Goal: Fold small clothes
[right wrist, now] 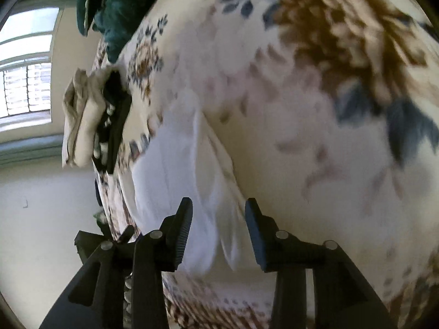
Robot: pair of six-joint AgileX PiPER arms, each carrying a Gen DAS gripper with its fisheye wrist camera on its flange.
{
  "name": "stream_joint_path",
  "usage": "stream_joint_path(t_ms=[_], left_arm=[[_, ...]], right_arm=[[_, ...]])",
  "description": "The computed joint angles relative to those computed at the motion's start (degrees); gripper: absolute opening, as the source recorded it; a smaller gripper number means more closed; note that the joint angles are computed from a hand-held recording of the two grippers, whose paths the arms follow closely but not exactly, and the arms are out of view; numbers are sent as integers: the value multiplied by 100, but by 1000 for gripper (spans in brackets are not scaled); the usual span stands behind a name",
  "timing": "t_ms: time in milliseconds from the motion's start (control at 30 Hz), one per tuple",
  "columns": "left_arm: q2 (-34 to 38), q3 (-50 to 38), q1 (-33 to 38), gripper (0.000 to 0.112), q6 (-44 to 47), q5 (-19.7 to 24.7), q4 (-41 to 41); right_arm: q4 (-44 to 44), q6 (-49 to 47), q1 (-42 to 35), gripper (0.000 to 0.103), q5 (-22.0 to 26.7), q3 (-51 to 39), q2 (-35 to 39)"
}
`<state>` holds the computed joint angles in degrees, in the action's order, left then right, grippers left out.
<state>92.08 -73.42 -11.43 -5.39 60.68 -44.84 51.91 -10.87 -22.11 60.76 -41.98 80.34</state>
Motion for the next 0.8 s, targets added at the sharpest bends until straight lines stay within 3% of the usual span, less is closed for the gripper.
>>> stream_joint_path(t_ms=[67,100,133,167,333,467,567,633,667,800], left_arm=[[380,-296,-139,45,120,-80,-9],[478,-413,-233,36,84,-153,136],[540,-508,-320,5,87,-196,269],[624,-647,-408,1,62,-182,416],[850,-1047,-534,1,-146,-64,948],[890,-909,-158,5,42,227,362],[611,-739,21,19,-70,590,239],[200,-352,105,19,44,676,101],[4,-190,87,19,9,750,143],[-475,322,-310,19,-161,870,358]], right_arm=[[320,-236,38,42,-118,-77,371],[444,-290,101,26,-244,-95,479],[408,-240,195,10,-329,-156,527],[343,-148,281,4,-448,-200,519],[198,182,390,4,-802,-187,445],[-55,460,536,4,-932,-270,484],[-158,478,480,9,-389,-513,518],[-342,484,419,29,-132,-529,276],[-440,471,371,47,-2,-465,70],[-692,407,308,50,522,-99,-265]])
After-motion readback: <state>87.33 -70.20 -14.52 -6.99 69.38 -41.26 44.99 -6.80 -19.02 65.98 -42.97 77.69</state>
